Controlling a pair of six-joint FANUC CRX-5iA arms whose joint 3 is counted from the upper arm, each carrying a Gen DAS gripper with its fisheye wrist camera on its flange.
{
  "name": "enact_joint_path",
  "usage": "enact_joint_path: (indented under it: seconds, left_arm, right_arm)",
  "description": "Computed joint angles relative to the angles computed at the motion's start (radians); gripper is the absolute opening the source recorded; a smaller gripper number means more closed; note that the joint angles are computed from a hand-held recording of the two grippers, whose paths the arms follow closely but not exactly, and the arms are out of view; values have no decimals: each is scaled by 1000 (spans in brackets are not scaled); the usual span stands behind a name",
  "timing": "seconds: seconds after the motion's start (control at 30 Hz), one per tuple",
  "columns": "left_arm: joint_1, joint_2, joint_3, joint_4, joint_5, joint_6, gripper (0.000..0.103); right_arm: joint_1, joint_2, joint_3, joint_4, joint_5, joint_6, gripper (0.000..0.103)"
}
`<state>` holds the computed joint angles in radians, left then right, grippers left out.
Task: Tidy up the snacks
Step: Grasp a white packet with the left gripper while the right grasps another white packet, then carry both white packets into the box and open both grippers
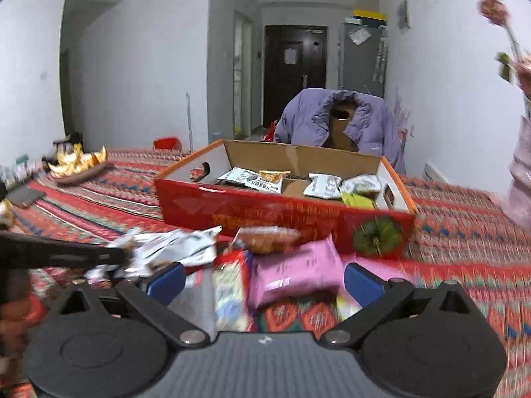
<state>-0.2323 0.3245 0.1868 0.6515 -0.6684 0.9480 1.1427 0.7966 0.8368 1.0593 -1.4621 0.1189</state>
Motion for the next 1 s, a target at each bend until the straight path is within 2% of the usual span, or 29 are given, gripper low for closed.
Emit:
enact_joint_path:
  seconds: [0.13, 0.2, 0.23, 0.27, 0.3, 0.37, 0.6, 0.8, 1.0]
  left_arm:
    - [8, -22, -18, 6, 8, 1, 40]
    - [9, -35, -29, 5, 21, -6, 39]
    - [10, -42, -35, 5, 25, -10, 39]
    - [11, -49, -41, 9, 30, -16, 39]
    - [12, -53, -42, 12, 28, -16, 39]
    - [16, -63, -49, 26, 23, -22, 39]
    - [11, -94, -61, -1, 41, 35, 39]
    - [-3, -174, -152, 93, 64, -63, 39]
    - [-33, -261, -256, 178, 58, -153, 39]
  right_arm:
    - [-67, 46, 91, -59, 54, 113, 100]
    - [-93, 90, 172, -103, 49, 198, 85]
    - [-103, 96, 185, -124, 57, 215, 83]
    - [-112, 81, 162, -146, 83, 215, 80]
    - [-120, 69, 147, -180, 105, 216, 71]
    - [-135, -1, 31, -220, 198, 168, 63]
    - [-102, -65, -76, -134, 200, 94, 62]
    - [-13, -118, -161, 24, 116, -36, 63]
    - [92, -170, -239, 83, 20, -160, 63]
